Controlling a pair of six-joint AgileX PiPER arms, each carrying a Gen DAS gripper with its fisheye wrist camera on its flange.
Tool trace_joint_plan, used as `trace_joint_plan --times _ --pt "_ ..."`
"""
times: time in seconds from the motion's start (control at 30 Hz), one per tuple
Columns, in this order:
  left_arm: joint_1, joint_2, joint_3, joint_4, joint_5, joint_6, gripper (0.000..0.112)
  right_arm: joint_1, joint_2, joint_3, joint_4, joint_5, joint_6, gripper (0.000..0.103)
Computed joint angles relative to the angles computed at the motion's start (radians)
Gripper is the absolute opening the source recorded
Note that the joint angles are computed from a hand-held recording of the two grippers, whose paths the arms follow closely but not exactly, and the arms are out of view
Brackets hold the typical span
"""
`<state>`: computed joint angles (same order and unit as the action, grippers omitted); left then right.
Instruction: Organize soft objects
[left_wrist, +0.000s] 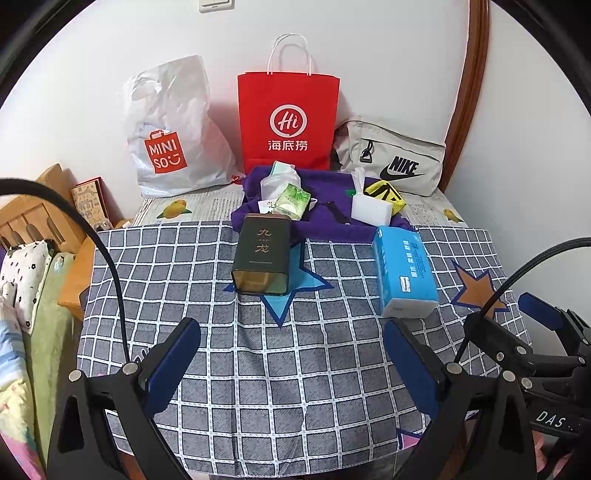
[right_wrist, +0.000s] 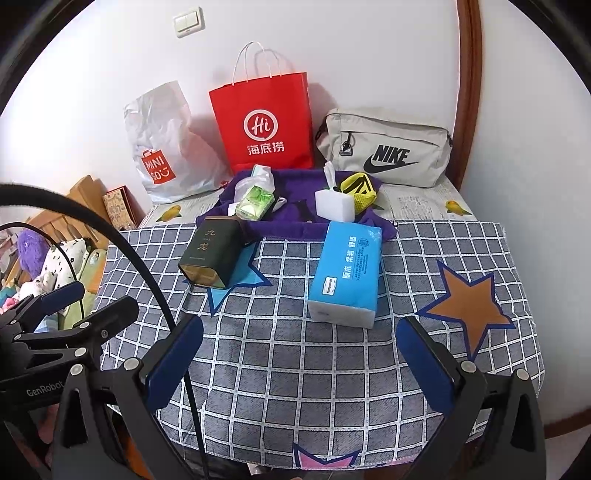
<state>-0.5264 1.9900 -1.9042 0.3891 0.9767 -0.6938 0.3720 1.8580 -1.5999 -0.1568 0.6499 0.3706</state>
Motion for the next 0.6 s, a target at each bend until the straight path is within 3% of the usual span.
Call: trace_joint_plan --times 0.6 --pt "0.002 0.016 -0.019 -0.006 0.017 0.008 0.100 0.003 0.012 -0.011 -0.024 0.012 0.010 0.103"
